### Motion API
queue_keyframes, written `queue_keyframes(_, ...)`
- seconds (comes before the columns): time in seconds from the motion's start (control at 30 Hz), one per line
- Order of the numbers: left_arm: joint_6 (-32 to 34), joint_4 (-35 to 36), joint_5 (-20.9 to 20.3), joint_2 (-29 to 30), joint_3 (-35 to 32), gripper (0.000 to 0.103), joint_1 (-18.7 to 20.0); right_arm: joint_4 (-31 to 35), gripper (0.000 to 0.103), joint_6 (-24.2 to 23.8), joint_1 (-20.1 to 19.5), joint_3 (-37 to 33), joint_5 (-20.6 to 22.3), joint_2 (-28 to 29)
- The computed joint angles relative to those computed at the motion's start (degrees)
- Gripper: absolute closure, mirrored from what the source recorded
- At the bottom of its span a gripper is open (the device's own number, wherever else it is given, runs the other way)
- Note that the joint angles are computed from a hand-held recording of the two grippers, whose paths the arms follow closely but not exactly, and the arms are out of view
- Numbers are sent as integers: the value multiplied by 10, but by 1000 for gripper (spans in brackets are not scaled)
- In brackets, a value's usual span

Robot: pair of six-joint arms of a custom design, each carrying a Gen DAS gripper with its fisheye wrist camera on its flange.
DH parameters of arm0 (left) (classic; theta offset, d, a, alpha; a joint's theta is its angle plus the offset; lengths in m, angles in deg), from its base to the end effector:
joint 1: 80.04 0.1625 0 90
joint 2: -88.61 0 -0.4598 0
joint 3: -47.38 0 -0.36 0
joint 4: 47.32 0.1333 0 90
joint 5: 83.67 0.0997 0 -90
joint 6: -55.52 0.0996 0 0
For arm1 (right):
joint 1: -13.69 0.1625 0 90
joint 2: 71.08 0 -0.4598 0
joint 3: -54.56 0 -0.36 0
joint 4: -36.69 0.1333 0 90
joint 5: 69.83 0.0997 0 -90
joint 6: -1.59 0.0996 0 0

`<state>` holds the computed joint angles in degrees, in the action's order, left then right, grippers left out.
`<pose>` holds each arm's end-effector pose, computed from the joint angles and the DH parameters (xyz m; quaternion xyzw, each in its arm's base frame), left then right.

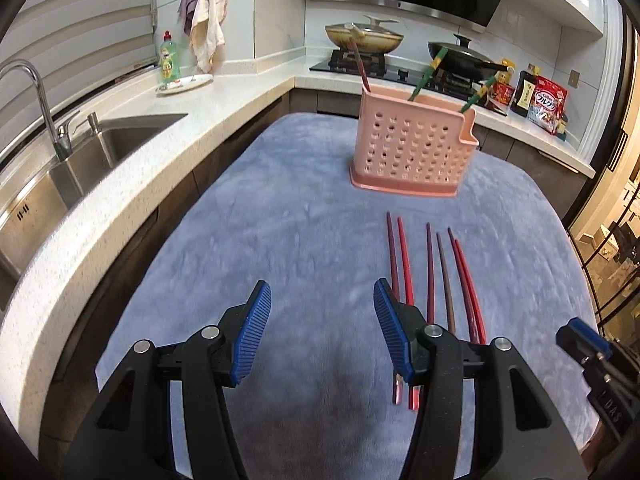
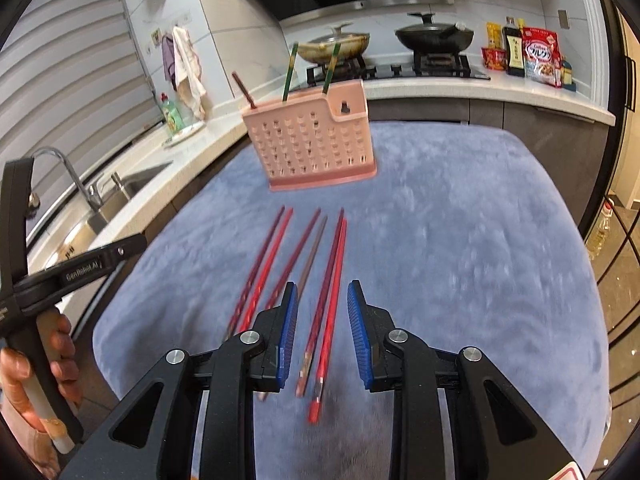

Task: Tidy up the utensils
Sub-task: 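Move both tools to the red chopsticks and close the right tool on one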

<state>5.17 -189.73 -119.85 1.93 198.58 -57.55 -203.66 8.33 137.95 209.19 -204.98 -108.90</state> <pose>-0.1646 -0.2994 0.2181 0.1795 0.8697 -0.3370 0.3128 0.2335 -0.2315 0.1197 0.1027 -0.8851 0.3783 0.2510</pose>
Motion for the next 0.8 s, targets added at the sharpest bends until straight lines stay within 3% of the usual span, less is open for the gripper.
queue_keyframes(0.3,-53,38,-28,-12,33,45,-28,-66,77,41,-9,38,17,92)
queue_keyframes(0.8,-69,29,-69,4,55,45,-42,-102,77,35,-37,40,27,150)
